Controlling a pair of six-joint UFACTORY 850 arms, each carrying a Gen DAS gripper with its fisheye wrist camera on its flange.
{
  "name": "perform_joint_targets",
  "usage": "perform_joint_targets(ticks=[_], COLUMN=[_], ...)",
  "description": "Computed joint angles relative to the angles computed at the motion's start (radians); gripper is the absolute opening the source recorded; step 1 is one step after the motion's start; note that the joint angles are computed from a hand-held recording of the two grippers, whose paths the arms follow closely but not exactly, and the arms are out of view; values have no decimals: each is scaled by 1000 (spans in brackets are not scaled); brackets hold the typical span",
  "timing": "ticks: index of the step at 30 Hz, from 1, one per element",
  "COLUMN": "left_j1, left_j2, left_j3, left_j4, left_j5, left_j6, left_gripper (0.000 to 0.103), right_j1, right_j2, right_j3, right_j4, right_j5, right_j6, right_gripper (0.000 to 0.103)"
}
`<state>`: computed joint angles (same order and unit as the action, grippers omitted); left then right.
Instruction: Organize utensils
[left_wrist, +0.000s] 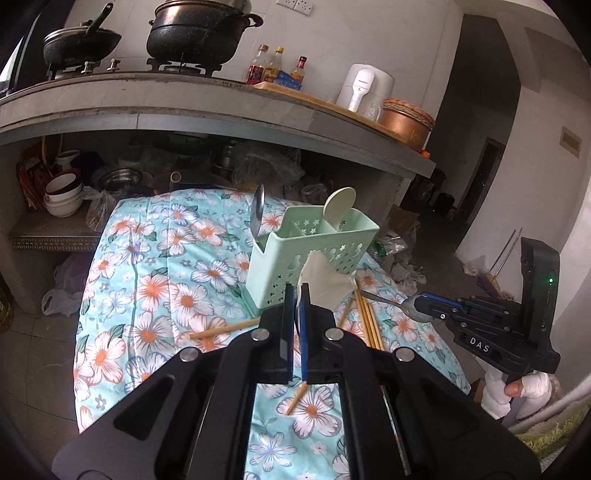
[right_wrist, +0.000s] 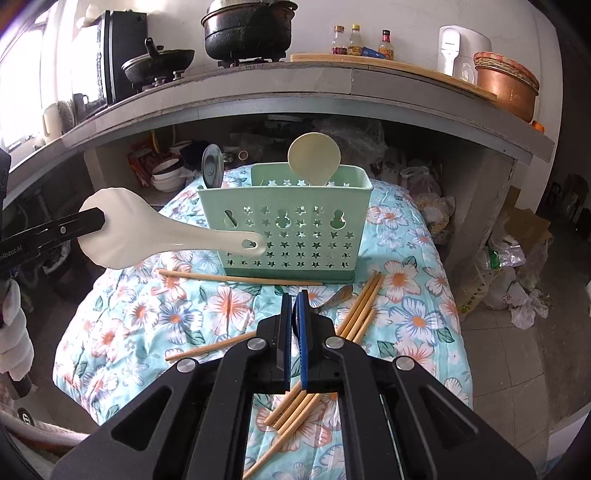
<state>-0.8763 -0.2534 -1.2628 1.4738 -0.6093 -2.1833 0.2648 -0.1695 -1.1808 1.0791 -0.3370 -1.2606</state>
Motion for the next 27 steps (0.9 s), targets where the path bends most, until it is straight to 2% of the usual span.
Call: perform_joint_targets(ticks=[6,11,15,19,27], left_j1=[-16,-5,4,17,71], left_j2=[28,44,43,13,-129], left_j3=[-3,-16,-45,-113,-359], left_j4=[62,51,14,-91,-426], left_j5=[-27,-46,-77,-126,-267], left_j6=[-36,-23,46,211,729], left_gripper=[2,2,2,2,2], right_j1=[-37,-76,-105,-126,-137], right_j2=[16,24,24,19,-9], right_j3=[-2,-11,-26,-45,-85], right_j4=[93,166,196,226,252], right_j5=[-59,-103,-132,-149,-174], right_j6=[-68,-118,-134,-155,-183], right_gripper=[3,3,3,3,3])
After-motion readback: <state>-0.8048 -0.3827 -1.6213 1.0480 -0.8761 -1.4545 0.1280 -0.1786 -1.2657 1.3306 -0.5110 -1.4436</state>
